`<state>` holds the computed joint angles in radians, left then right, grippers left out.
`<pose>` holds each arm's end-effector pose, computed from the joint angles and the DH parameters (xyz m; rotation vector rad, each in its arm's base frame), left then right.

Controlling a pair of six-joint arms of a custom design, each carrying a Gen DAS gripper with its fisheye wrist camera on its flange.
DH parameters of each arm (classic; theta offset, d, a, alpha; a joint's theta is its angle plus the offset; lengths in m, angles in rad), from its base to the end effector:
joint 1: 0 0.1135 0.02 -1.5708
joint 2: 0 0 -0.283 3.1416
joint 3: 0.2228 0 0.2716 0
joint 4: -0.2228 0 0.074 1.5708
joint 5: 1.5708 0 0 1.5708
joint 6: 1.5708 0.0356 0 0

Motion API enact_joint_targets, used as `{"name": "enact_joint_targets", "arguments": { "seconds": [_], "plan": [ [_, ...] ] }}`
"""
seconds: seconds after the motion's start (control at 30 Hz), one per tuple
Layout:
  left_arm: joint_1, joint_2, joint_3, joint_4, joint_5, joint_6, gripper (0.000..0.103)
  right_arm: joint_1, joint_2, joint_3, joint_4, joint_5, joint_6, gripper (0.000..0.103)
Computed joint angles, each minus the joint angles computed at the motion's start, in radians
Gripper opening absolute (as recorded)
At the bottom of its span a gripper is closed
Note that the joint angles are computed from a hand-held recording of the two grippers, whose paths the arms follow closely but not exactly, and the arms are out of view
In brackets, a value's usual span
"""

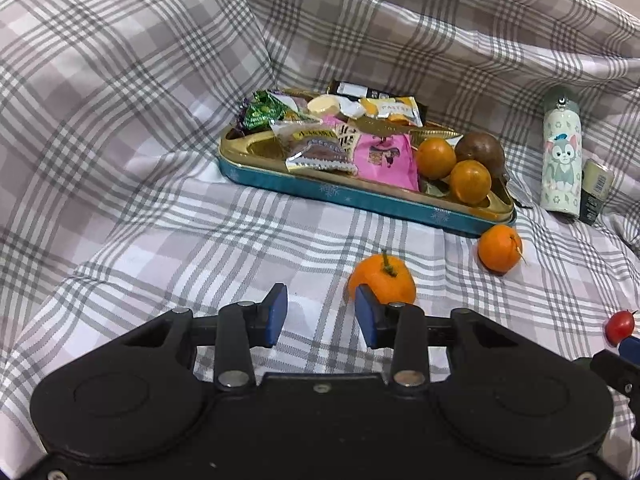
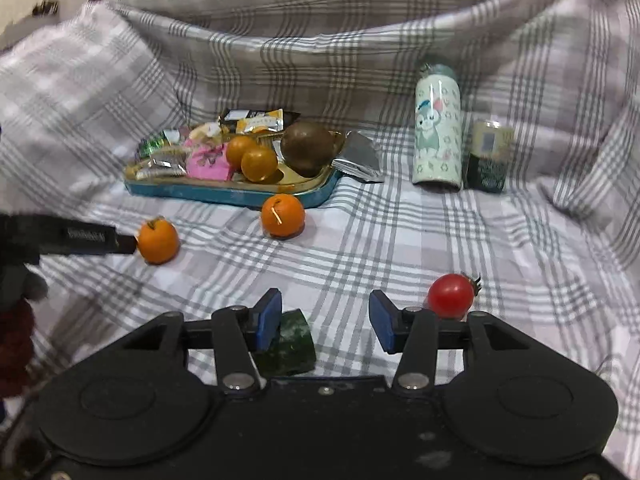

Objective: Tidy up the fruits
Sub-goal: 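Grasp the mandarin orange with left tool while right grasps the cucumber slice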

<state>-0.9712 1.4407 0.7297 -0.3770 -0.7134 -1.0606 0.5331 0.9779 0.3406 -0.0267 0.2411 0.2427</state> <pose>0.1716 -0.2098 0.1773 -0.3129 2.2835 -0.0297 0.1731 0.0923 0.1719 -0.1909 2.2088 0.1597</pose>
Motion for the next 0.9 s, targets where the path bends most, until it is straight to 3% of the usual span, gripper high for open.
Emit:
{"name": "enact_joint_targets", "arguments": {
  "seconds": [0.17,0.27,0.47,0.7,0.9],
  "plan": [
    [-0.002,-0.028,-0.022,0.027,-0.016,-0.002,0.047,0.016,-0.017,-0.009,0.014,-0.051,-0.025,0.051],
    [-0.005,-0.034,-0.031,0.059,-0.006,0.022,0.047,0.072,0.04,0.003,0.017,0.013,-0.05,0.052],
    [-0.039,0.03,0.02,0.057,-0.026,0.096,0.048,0.112,0.077,0.008,0.009,0.037,-0.073,0.053],
    [-0.011,0.021,0.06,0.011,0.093,0.127,0.048,0.13,0.135,0.016,0.029,0.078,-0.079,0.053],
    [0.025,0.038,0.086,-0.016,0.101,0.125,0.048,0.14,0.13,0.006,0.046,0.102,-0.08,0.04]
  ]
}}
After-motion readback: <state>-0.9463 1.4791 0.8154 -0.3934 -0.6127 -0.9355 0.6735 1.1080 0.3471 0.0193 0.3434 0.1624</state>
